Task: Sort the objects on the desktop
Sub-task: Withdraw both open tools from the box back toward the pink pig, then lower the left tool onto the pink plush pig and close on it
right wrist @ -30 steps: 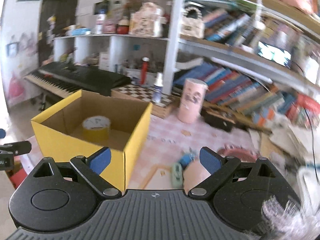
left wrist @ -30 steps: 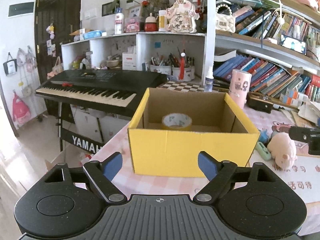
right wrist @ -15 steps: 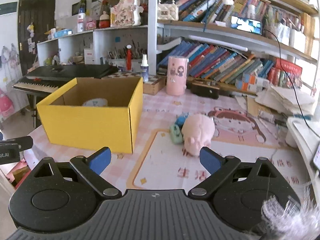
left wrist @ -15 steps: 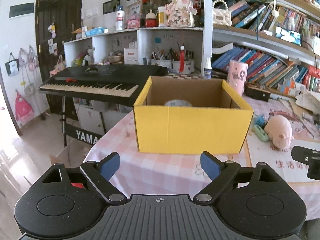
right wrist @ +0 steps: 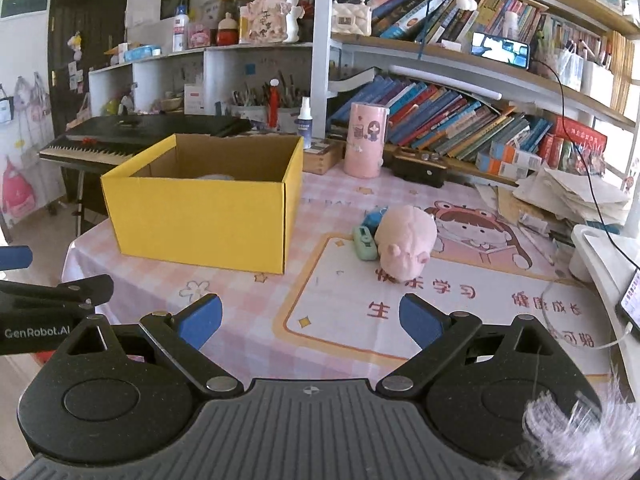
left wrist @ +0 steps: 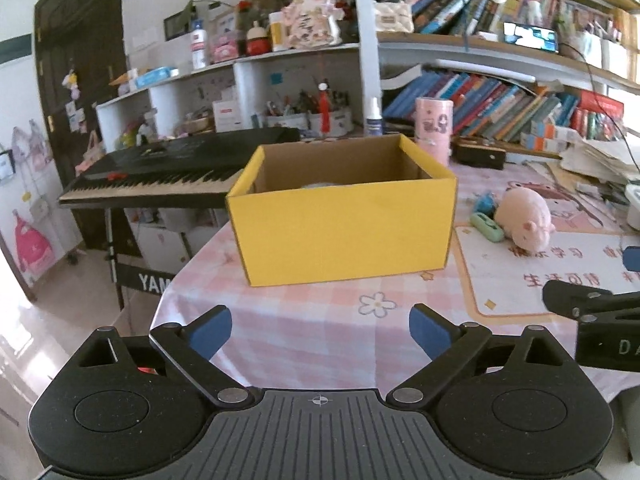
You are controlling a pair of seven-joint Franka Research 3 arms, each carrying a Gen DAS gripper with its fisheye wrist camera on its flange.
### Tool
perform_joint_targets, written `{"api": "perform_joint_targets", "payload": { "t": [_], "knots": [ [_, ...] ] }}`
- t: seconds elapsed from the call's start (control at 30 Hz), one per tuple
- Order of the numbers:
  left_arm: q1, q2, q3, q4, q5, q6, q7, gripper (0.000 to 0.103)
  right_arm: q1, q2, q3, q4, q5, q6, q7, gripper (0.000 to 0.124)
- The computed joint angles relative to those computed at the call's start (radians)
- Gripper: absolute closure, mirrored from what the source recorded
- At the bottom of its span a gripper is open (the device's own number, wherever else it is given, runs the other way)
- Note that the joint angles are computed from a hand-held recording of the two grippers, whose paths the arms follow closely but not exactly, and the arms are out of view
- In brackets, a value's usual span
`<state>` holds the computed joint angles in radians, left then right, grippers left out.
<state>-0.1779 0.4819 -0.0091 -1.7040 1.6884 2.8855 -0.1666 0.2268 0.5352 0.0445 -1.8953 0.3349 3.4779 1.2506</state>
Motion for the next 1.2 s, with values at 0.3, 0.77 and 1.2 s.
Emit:
{"api": "perform_joint_targets", "payload": {
  "t": [0.3, 0.77, 1.2],
  "knots": [
    [0.002, 0.019, -0.002, 0.011, -0.056, 0.047, 0.051, 0.006, 0.066, -0.032, -0.075, -0.045, 0.074, -0.029, -0.011, 0.028],
    [-0.045, 0.085, 0.043, 0.083, -0.189, 0.121, 0.194, 0.006, 0.104, -0.027, -0.139, -0.043, 0.145, -0.058, -0.024, 0.028],
    [-0.098, 0.2, 0.047, 0.217, -0.497, 0.125, 0.529, 0.006, 0.024, 0.014, -0.129, 0.021, 0.115, -0.112, 0.017, 0.028]
  ]
}}
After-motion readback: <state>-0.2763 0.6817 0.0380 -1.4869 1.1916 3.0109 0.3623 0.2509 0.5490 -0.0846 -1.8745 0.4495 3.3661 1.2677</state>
